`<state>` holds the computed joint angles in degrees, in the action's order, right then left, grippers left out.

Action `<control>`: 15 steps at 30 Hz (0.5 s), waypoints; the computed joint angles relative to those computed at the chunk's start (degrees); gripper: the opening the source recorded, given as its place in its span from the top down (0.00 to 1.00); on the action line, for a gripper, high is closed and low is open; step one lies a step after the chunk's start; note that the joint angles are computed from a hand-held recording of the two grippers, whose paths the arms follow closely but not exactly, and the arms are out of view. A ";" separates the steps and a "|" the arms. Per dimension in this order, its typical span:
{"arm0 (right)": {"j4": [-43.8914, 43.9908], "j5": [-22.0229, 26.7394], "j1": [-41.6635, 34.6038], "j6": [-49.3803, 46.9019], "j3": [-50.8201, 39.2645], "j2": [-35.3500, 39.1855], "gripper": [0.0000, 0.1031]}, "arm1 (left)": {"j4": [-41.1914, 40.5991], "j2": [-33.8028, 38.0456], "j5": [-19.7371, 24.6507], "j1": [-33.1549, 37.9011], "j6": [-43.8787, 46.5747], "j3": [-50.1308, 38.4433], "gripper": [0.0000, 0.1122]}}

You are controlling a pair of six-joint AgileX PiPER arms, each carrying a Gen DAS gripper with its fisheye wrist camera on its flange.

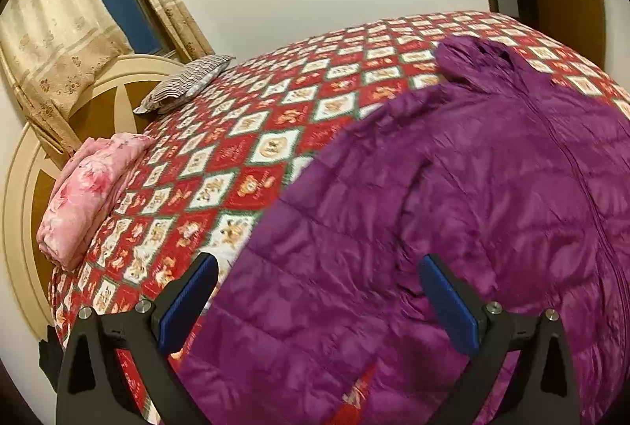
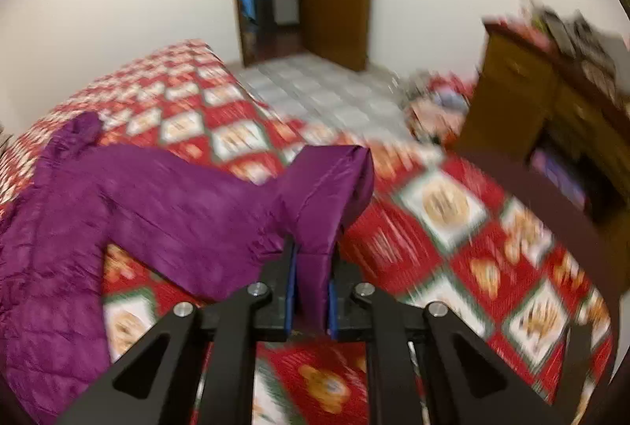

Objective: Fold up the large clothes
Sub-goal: 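Grasp the purple jacket's sleeve cuff with the right gripper and lift it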

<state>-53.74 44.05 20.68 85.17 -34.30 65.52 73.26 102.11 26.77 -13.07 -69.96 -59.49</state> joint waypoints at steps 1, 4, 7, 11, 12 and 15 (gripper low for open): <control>-0.91 1.86 2.49 0.14 -2.70 1.55 0.86 | 0.11 0.30 0.04 0.29 0.05 -0.64 0.09; -4.24 5.02 9.92 1.04 -12.07 9.91 0.86 | -2.34 1.46 -0.34 1.35 2.94 -3.08 0.09; -7.38 6.96 16.41 1.02 -21.56 19.62 0.86 | -3.99 1.92 -1.39 2.51 4.52 -4.02 0.09; -8.50 5.58 20.93 -2.37 -35.15 32.89 0.87 | -1.80 2.25 -2.19 3.88 2.66 -3.22 0.09; -8.35 5.30 22.47 -4.07 -39.54 36.99 0.87 | -1.37 2.44 -2.44 4.44 2.38 -3.11 0.09; -7.47 4.33 24.99 -8.65 -50.47 46.79 0.87 | -0.26 2.96 -3.18 6.35 1.56 -2.83 0.09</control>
